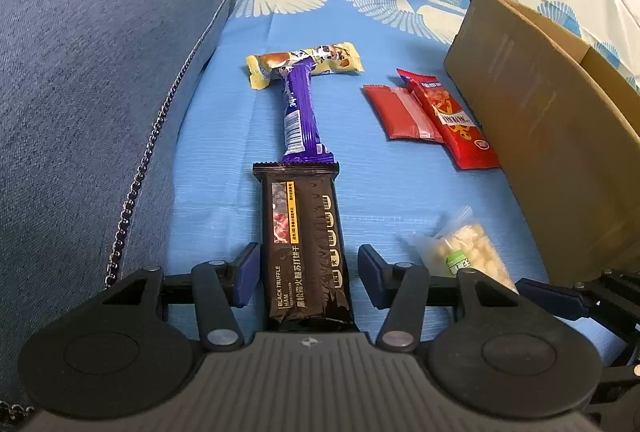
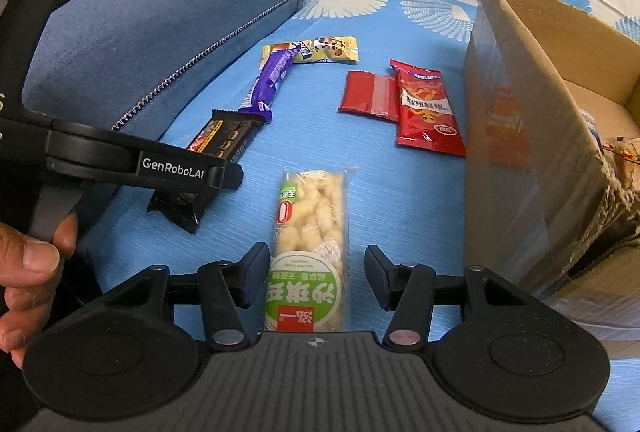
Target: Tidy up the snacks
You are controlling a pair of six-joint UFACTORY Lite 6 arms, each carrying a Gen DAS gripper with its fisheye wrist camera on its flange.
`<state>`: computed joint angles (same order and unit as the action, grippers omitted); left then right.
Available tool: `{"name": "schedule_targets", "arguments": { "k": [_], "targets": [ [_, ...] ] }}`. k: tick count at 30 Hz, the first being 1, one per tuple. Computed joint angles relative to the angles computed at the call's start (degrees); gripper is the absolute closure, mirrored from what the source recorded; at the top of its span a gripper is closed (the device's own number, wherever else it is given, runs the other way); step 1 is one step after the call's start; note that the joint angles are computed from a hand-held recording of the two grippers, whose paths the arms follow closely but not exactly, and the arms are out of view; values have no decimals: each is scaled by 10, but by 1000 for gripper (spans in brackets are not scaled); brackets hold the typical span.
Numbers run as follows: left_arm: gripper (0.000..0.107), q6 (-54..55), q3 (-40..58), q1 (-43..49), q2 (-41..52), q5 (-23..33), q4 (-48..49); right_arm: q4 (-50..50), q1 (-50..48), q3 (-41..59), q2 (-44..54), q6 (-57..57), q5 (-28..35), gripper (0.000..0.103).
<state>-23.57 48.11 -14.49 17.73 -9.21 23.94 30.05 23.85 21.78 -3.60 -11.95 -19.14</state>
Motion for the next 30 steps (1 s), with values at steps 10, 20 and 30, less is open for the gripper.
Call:
{"name": "schedule_targets", "arguments": {
  "k": [10,20,30],
  "targets": [
    [64,-144,-12,26,-14,-25,143,107,36,-4,-8,-97,-21,65],
    [64,-191,-48,52,-53,-70,195,192,57,-25,-54,-168,-41,65],
    [64,-251,-73,81,-82,-115,263,253,79,-32,-71,-218,-54,65]
  ]
}}
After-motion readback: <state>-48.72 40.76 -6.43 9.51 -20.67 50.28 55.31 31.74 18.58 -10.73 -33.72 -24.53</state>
